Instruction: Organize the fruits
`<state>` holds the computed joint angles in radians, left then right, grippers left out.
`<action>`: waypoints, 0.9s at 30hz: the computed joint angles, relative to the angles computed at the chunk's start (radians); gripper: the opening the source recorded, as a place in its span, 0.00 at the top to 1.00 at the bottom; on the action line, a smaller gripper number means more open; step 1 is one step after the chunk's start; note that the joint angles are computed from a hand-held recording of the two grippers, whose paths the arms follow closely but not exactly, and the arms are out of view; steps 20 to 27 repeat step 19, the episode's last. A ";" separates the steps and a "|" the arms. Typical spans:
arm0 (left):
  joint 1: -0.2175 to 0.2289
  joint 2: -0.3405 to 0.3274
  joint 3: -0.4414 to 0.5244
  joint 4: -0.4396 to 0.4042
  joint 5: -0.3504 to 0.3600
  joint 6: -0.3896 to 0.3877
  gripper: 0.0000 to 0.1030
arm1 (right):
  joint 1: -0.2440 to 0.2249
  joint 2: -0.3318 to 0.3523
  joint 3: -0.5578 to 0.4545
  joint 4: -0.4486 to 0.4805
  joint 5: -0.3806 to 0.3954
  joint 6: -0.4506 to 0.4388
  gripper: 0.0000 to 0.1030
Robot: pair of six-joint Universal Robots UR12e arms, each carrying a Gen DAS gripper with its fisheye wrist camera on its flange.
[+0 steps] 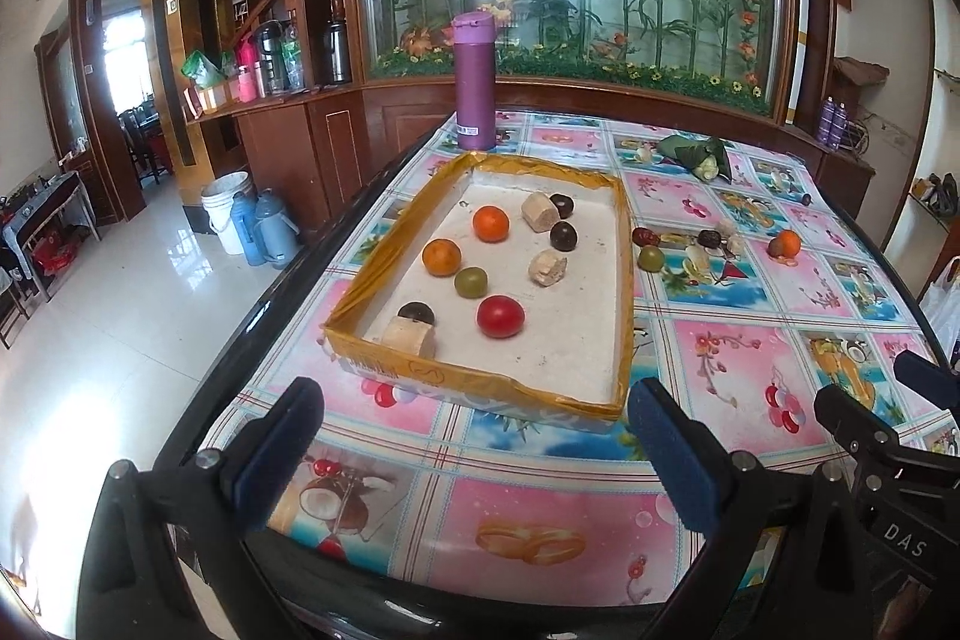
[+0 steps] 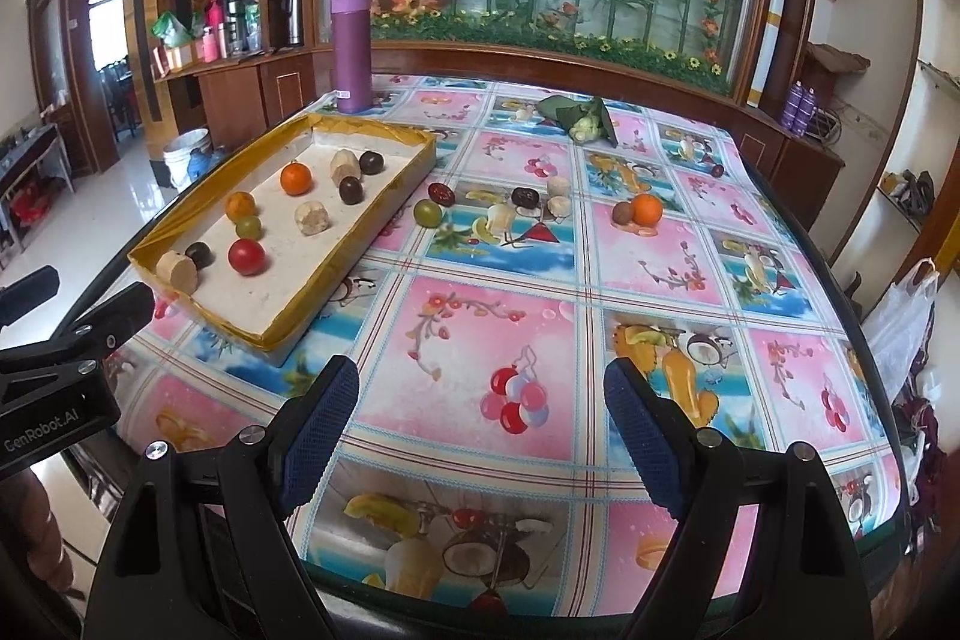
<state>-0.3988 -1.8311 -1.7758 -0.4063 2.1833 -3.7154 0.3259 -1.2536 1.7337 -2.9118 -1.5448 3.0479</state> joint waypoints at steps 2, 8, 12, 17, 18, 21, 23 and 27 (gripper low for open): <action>0.001 0.000 -0.001 0.006 -0.003 0.003 0.00 | 0.001 0.000 -0.001 0.005 -0.002 0.001 0.18; 0.008 0.005 -0.012 0.040 -0.028 0.014 0.00 | 0.002 0.002 -0.002 0.005 -0.004 0.001 0.18; 0.008 0.003 -0.013 0.050 -0.024 0.016 0.00 | 0.004 0.006 -0.008 0.014 -0.003 0.000 0.18; 0.014 0.002 -0.009 0.048 -0.045 0.030 0.00 | 0.005 0.009 -0.015 0.022 0.002 0.000 0.18; 0.013 0.001 -0.009 0.052 -0.039 0.033 0.00 | 0.005 0.010 -0.016 0.022 0.002 -0.002 0.18; 0.012 -0.001 -0.007 0.052 -0.038 0.039 0.00 | 0.006 0.011 -0.017 0.023 0.003 -0.004 0.18; 0.012 -0.001 -0.007 0.052 -0.038 0.039 0.00 | 0.006 0.011 -0.017 0.023 0.003 -0.004 0.18; 0.012 -0.001 -0.007 0.052 -0.038 0.039 0.00 | 0.006 0.011 -0.017 0.023 0.003 -0.004 0.18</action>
